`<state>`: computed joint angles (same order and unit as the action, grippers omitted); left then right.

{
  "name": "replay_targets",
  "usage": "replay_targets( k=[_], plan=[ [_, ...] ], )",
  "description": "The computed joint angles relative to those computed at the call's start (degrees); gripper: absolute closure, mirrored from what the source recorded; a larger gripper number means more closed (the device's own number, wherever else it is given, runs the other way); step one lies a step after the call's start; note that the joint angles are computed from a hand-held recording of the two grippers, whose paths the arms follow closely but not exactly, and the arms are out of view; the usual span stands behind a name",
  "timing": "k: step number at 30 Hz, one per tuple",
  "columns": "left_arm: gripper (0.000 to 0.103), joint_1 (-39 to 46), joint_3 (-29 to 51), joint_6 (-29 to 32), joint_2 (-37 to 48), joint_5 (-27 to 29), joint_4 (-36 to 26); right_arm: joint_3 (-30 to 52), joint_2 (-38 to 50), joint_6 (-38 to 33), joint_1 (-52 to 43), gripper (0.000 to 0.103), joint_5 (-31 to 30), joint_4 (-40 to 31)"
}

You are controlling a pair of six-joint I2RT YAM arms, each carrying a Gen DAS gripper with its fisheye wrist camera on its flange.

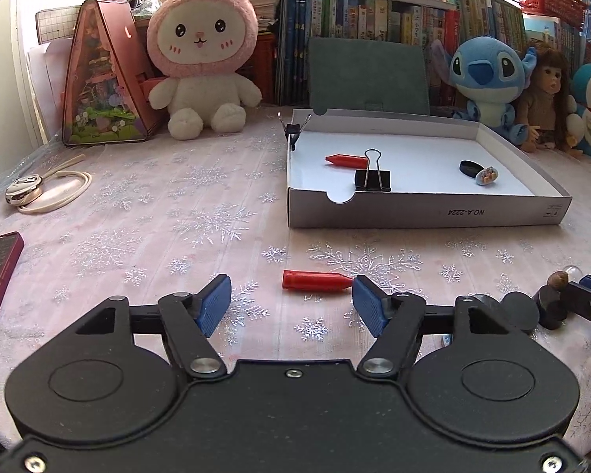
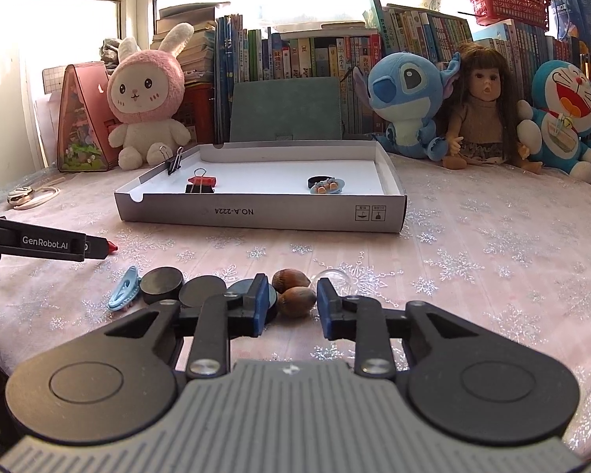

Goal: Organize rigid objects
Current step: 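Grasp the second red cap with the left tool while the right tool grasps a brown nut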

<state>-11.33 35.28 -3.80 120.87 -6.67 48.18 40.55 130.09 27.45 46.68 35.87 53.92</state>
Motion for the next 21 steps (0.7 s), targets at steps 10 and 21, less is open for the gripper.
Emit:
replay_targets(
  k=[10, 21],
  plan=[
    [0.038, -1.9, 2.4, 0.6, 2.4, -0.1, -0.1, -0.5, -0.1, -1.3, -0.1, 0.071, 0.5, 0.0],
    [0.056, -1.7, 3.3, 1.6, 3.9, 1.5, 1.0, -0.4, 0.8, -6.2, -1.6, 0.071, -2.2, 0.9]
  ],
)
